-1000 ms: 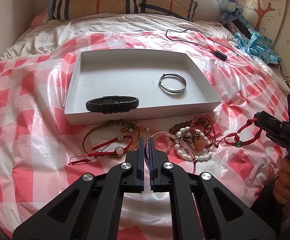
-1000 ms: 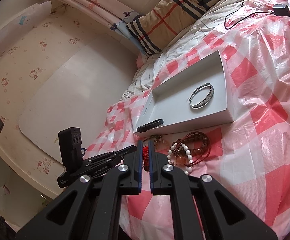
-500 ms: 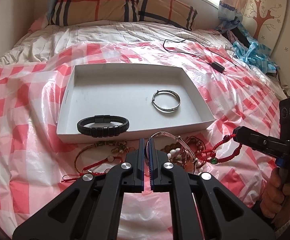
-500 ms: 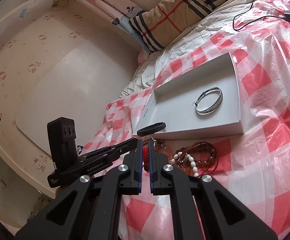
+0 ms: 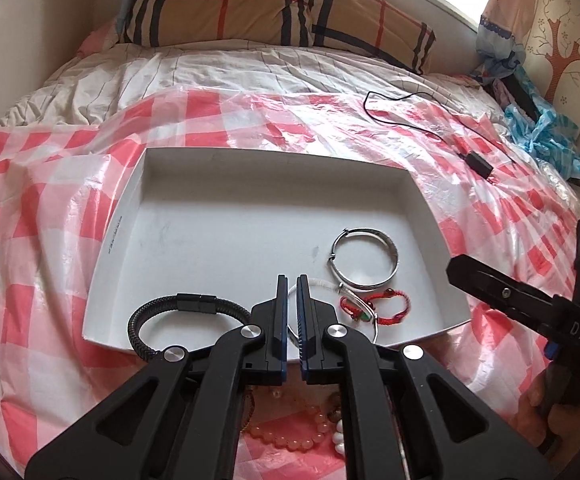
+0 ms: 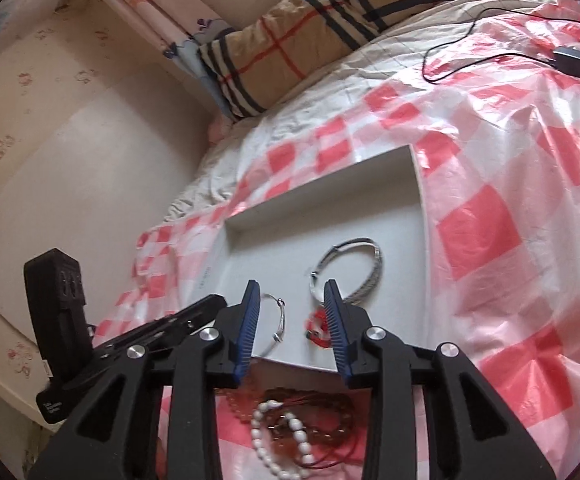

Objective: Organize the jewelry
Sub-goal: 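Open both tools over the box and withdraw them, then reach the right tool to the amber bead bracelet and close on it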

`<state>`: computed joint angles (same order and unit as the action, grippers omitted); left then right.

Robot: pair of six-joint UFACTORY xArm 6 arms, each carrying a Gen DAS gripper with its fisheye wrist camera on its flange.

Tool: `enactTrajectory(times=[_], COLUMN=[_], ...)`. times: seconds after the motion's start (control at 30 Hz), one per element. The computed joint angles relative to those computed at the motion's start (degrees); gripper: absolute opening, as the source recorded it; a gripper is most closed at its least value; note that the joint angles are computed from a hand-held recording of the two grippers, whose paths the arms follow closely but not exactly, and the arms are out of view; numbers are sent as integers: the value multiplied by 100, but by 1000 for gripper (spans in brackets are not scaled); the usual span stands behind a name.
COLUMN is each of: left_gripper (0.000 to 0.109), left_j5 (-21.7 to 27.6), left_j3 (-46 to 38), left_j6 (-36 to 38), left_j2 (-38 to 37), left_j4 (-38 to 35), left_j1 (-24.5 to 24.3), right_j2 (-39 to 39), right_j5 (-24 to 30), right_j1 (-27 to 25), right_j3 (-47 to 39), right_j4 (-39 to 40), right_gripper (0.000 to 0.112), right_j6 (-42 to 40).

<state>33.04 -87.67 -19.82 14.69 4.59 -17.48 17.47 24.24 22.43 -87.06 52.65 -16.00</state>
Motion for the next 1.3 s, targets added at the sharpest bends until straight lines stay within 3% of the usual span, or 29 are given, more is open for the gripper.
enactTrajectory(times=[0.2,0.4,0.53,0.67,0.83,1.13,1.3], left_gripper=[7,20,28,31,45,55,60], left_j5=[-46,-91,-96,-69,-97,8,12], left_j3=[312,1010,1382,1666,2003,2200,2216], left_j6=[28,263,427,449,122,-157,-147], left_j2=[-232,-823,-1164,-1418,-1723,-1910,-1898], left_j4=[181,103,58,147,661,1531,1683], left_j1=[-60,13,90,86,-3,-148,-180], right_j2=[-652,-997,-1141,-1071,-817,-408,-229], right_j5=[-266,285,374,383,434,525,559], right_j1=[149,244,329,237,449,566,566], right_j3=[744,994,1208,1291,1005,585,417], right_j4=[-515,-1488,-2070,-2077,-2766,-3270,-3107], right_gripper=[35,41,43,43,46,50,50], right_j6=[435,1131,1498,1362,1961,2208,2026])
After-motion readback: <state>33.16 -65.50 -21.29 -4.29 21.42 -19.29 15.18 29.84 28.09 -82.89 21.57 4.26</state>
